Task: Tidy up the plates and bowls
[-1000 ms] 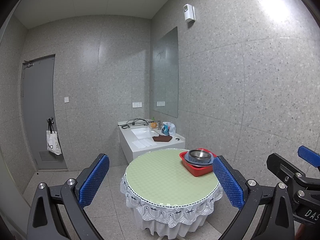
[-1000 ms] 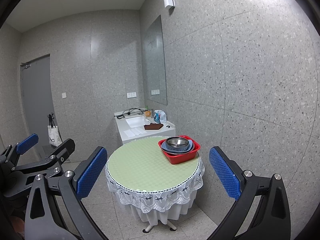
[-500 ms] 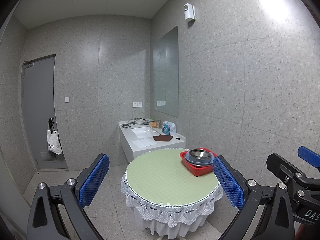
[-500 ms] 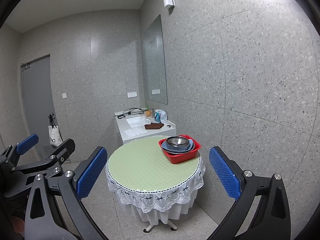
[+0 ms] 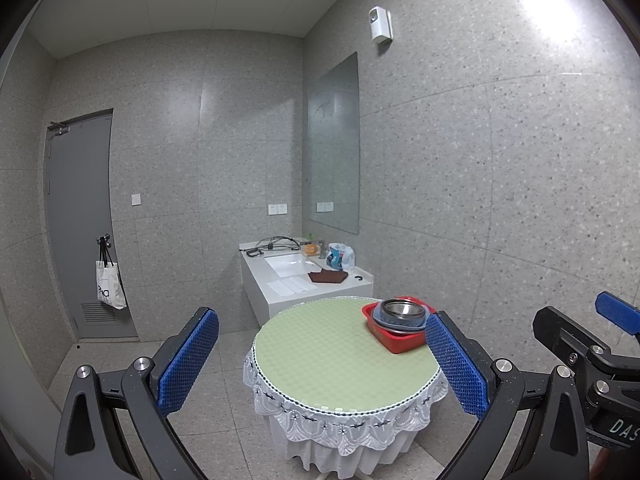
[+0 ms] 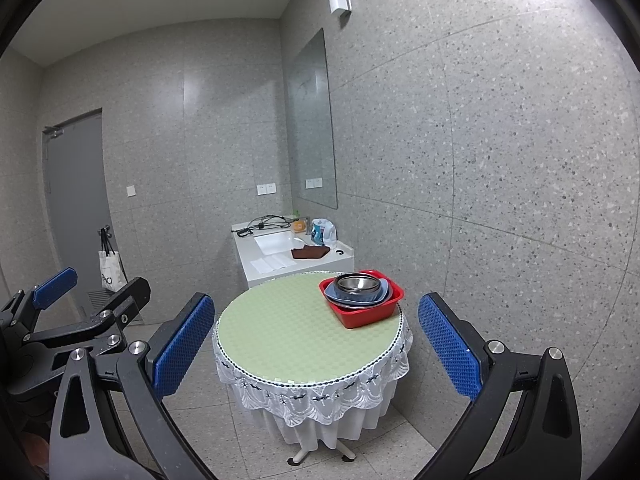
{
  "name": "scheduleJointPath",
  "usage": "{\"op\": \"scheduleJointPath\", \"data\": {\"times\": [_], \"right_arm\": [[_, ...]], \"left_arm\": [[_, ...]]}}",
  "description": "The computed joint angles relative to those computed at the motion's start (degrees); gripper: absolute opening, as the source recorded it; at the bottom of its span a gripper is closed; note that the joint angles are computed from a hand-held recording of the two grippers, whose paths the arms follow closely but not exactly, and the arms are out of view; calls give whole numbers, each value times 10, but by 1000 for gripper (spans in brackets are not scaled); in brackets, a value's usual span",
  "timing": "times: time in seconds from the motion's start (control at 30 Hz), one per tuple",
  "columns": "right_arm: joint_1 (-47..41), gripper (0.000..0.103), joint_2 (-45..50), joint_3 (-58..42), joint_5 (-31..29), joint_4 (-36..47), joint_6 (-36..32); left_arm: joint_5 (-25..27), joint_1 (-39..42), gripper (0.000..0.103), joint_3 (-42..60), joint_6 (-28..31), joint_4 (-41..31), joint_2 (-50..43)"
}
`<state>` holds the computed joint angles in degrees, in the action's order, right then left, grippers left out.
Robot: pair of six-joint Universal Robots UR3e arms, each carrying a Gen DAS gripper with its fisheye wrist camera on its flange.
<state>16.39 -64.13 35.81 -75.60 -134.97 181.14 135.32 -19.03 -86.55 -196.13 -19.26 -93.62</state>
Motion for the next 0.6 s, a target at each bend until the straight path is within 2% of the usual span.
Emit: {"op": "scheduleJointPath", "data": {"times": [0.6], "right_arm": [[5,103,13,-22,-1,13,0]], "left_arm": [[-1,4,102,5,0,-3,-3]]}}
